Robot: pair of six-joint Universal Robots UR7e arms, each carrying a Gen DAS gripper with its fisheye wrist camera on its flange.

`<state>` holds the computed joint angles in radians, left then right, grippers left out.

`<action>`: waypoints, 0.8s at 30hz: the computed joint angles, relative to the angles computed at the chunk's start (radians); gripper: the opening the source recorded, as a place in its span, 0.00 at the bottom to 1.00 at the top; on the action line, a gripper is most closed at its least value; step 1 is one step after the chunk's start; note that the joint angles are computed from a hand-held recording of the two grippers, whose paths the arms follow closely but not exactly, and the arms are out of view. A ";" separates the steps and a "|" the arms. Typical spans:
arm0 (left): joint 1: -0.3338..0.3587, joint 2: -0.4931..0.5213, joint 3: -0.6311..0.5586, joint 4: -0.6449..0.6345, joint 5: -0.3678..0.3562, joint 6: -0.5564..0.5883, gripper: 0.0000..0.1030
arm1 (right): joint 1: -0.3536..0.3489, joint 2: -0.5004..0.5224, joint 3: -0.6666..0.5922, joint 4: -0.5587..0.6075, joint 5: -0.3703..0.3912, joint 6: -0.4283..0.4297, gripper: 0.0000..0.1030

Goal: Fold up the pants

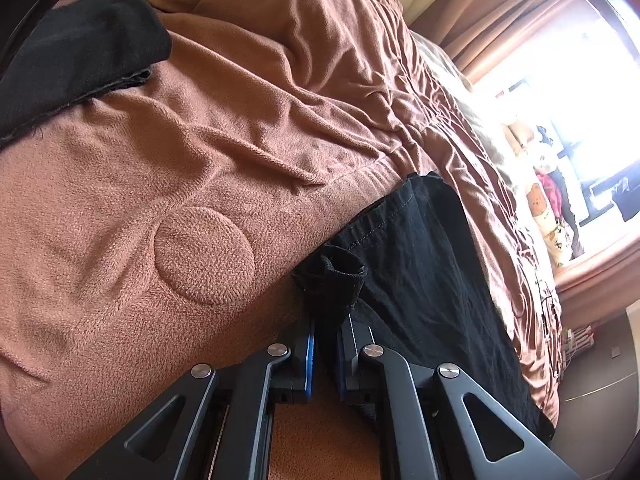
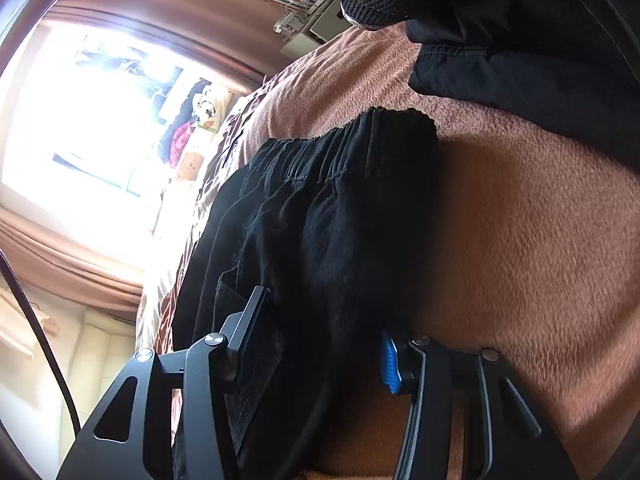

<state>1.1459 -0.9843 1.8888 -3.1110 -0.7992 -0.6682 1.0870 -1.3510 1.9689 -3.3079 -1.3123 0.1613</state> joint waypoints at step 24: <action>-0.081 -0.160 0.097 -0.094 -0.008 0.097 0.08 | 0.003 -0.263 0.255 -0.053 0.078 -0.121 0.08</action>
<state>1.0653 -1.1439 1.9855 -3.2051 -0.8073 -0.5709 1.0899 -1.6136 2.2237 -3.3609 -1.2346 0.0399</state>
